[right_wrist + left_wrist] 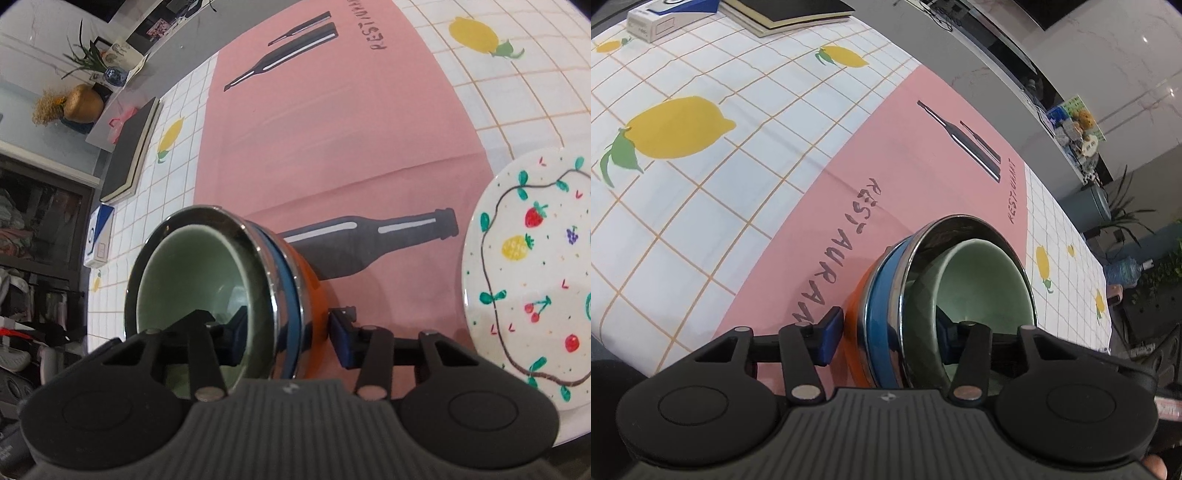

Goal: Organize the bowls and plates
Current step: 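Lift the bowl stack with both grippers and carry it over the Fruity plate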

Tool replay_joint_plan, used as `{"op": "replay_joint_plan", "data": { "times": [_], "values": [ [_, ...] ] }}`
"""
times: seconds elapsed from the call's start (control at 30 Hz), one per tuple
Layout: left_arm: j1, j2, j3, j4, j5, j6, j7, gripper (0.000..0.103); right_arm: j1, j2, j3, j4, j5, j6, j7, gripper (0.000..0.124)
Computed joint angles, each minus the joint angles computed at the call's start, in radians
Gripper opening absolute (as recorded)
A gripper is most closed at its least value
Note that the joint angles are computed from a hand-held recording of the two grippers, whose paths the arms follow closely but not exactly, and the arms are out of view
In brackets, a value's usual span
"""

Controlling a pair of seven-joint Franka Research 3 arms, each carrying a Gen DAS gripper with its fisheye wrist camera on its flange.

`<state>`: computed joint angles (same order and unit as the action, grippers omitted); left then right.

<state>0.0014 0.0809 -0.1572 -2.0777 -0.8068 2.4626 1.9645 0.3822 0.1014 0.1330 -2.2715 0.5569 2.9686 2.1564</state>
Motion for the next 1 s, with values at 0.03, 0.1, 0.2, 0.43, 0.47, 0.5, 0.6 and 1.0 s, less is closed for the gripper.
{"op": "replay_joint_plan", "data": {
  "times": [0.03,0.1,0.2,0.43,0.47,0.5,0.6,1.0],
  "values": [
    [0.003,0.004,0.001,0.006,-0.001,-0.011,0.01,0.054,-0.01,0.0,0.012,-0.002,0.049,0.006,-0.035,0.047],
    [0.007,0.009,0.002,0.016,0.003,-0.031,0.026,0.055,-0.018,0.0,0.018,0.002,0.1,-0.005,-0.066,0.051],
    [0.015,0.027,0.002,0.038,0.002,-0.068,0.031,0.058,-0.014,0.003,0.015,0.002,0.119,0.002,-0.077,0.05],
    [0.033,0.046,-0.006,0.049,-0.032,-0.098,0.043,0.061,-0.016,-0.002,0.024,-0.002,0.18,0.017,-0.136,0.045],
    [0.035,0.048,-0.006,0.05,-0.036,-0.101,0.035,0.061,-0.018,-0.002,0.027,-0.002,0.203,0.018,-0.15,0.045],
    [0.037,0.053,-0.006,0.052,-0.043,-0.106,0.032,0.061,-0.021,-0.006,0.031,-0.006,0.228,0.019,-0.17,0.045],
    [0.036,0.05,-0.007,0.051,-0.029,-0.106,0.019,0.06,-0.013,-0.006,0.025,-0.007,0.227,0.026,-0.165,0.045],
    [0.027,0.02,-0.005,0.021,-0.005,-0.074,0.033,0.059,-0.005,-0.014,0.029,-0.019,0.24,0.042,-0.179,0.043]
  ]
}}
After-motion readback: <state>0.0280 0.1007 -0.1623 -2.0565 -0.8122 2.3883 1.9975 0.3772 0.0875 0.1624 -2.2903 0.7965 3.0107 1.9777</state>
